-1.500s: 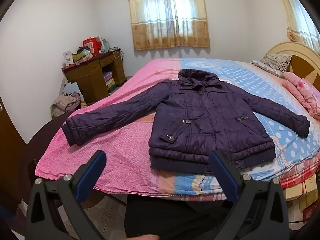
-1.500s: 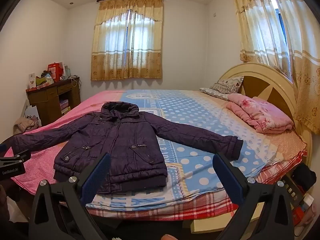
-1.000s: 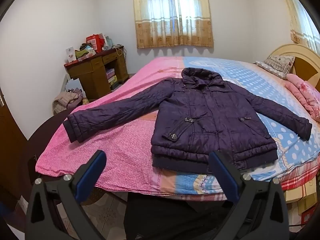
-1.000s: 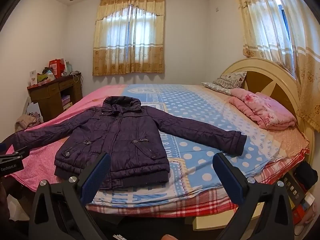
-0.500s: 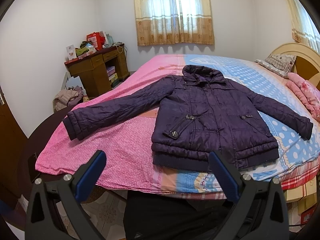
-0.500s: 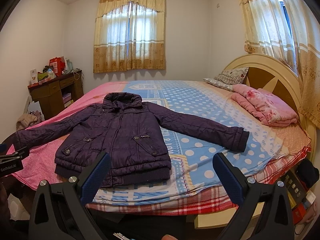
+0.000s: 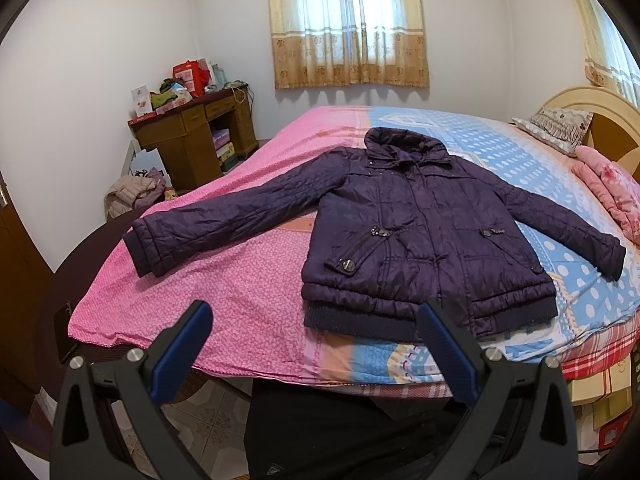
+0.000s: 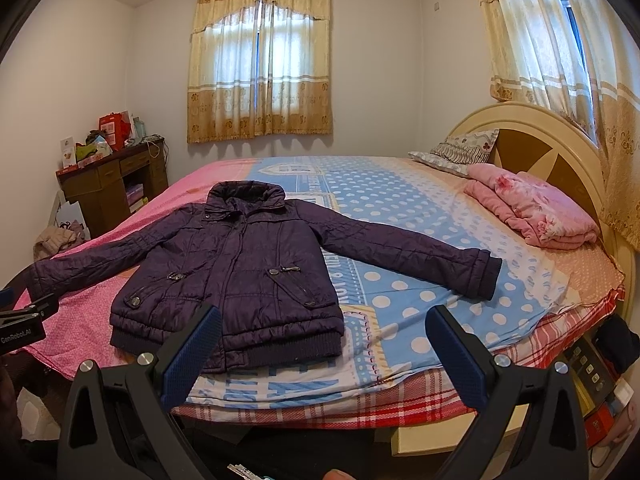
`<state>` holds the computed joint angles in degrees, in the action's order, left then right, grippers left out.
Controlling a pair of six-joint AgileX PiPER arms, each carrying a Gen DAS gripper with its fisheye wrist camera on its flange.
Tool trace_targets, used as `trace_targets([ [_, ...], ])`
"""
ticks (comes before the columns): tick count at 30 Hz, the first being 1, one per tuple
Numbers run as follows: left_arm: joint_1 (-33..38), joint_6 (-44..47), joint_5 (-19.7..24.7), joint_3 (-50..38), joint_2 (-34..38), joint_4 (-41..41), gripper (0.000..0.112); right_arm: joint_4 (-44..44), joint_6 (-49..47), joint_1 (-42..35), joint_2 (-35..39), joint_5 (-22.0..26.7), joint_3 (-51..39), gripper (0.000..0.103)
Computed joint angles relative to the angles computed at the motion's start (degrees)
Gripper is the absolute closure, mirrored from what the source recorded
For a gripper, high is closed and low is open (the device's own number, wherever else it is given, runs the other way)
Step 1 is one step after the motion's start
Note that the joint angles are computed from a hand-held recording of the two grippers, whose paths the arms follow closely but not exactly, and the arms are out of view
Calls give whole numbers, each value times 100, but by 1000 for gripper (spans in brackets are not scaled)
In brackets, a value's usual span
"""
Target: Fold large clothes
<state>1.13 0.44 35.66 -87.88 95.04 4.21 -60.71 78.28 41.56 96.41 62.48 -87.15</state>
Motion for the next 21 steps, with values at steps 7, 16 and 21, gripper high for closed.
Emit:
trace_targets([
  [7, -1, 5, 19, -11, 7, -8, 9, 4, 24, 0, 7, -14, 13, 1],
  [16, 10, 8, 15, 5, 2, -32, 9, 109, -30, -92, 27, -120, 2, 1],
  [21, 17, 32, 23, -9, 11, -52, 9, 127, -26, -99, 26, -148, 12, 1],
])
